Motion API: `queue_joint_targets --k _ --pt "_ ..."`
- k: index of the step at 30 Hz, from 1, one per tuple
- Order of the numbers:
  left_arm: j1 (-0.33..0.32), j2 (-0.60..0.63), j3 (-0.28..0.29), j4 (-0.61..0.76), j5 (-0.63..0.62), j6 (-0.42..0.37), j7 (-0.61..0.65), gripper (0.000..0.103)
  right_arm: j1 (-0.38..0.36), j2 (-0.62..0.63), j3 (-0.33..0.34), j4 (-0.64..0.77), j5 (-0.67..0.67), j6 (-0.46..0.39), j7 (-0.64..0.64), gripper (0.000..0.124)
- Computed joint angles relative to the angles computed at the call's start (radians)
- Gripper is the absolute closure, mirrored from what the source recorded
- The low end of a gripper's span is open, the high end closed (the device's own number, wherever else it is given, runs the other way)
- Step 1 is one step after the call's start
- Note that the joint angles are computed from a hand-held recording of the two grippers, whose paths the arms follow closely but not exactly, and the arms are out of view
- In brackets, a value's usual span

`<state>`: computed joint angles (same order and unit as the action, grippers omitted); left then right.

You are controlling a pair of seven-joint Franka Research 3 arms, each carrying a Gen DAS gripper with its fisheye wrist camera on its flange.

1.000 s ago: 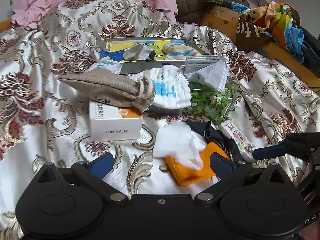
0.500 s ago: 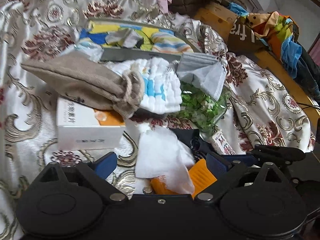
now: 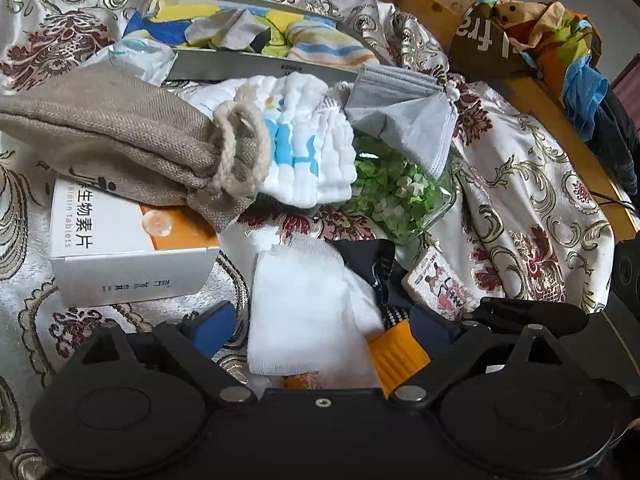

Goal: Organize soft objects
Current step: 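Grasp the white cloth with the left tool while the right tool grasps the orange cloth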

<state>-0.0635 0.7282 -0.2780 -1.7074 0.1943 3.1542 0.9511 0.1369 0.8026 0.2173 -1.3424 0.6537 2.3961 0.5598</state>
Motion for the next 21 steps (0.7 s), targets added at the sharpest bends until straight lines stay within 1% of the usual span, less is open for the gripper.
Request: queue_joint_targets --k 3,7,10,11,12,13,14,15,18,19,21 --pt "-0.021 -0.004 0.022 0.011 0.007 -0.032 0.001 0.014 -0.001 0.002 0.0 0.003 -0.002 -0.013 0.005 0.039" --pt "-0.047 -0.013 0.051 0.023 0.006 -0.078 -0.009 0.025 -0.013 0.003 0.013 0.006 0.022 -0.023 -0.006 0.039" --pt "-0.026 -0.019 0.03 0.012 -0.01 -0.08 -0.005 0.032 -0.018 0.004 0.016 0.008 0.036 -0.03 -0.015 0.041" --pt "-0.011 -0.018 0.012 0.01 -0.015 -0.082 0.005 0.034 -0.018 0.003 0.017 0.007 0.038 -0.028 -0.02 0.043" --pt "-0.009 -0.018 0.01 0.01 -0.018 -0.085 0.008 0.039 -0.017 0.0 0.017 0.001 0.041 -0.022 -0.026 0.044" --pt "0.002 -0.015 -0.004 0.011 -0.024 -0.09 0.016 0.048 -0.017 -0.003 0.017 -0.005 0.044 -0.015 -0.033 0.046" --pt "0.022 -0.01 -0.029 0.012 -0.033 -0.096 0.031 0.055 -0.015 -0.003 0.017 -0.006 0.046 -0.01 -0.035 0.048" --pt "0.04 -0.005 -0.053 0.013 -0.043 -0.102 0.045 0.056 -0.013 -0.004 0.015 -0.007 0.045 -0.009 -0.035 0.049" --pt "0.011 -0.009 -0.021 0.018 -0.051 -0.116 0.04 0.061 -0.003 0.0 0.002 -0.002 0.031 -0.007 -0.018 0.051" --pt "0.006 -0.011 -0.014 0.017 -0.057 -0.119 0.033 0.066 0.0 0.001 -0.003 0.003 0.024 -0.01 -0.006 0.051" --pt "0.01 -0.009 -0.014 0.015 -0.073 -0.117 0.023 0.071 0.001 0.01 -0.009 0.019 0.015 -0.025 0.025 0.051"
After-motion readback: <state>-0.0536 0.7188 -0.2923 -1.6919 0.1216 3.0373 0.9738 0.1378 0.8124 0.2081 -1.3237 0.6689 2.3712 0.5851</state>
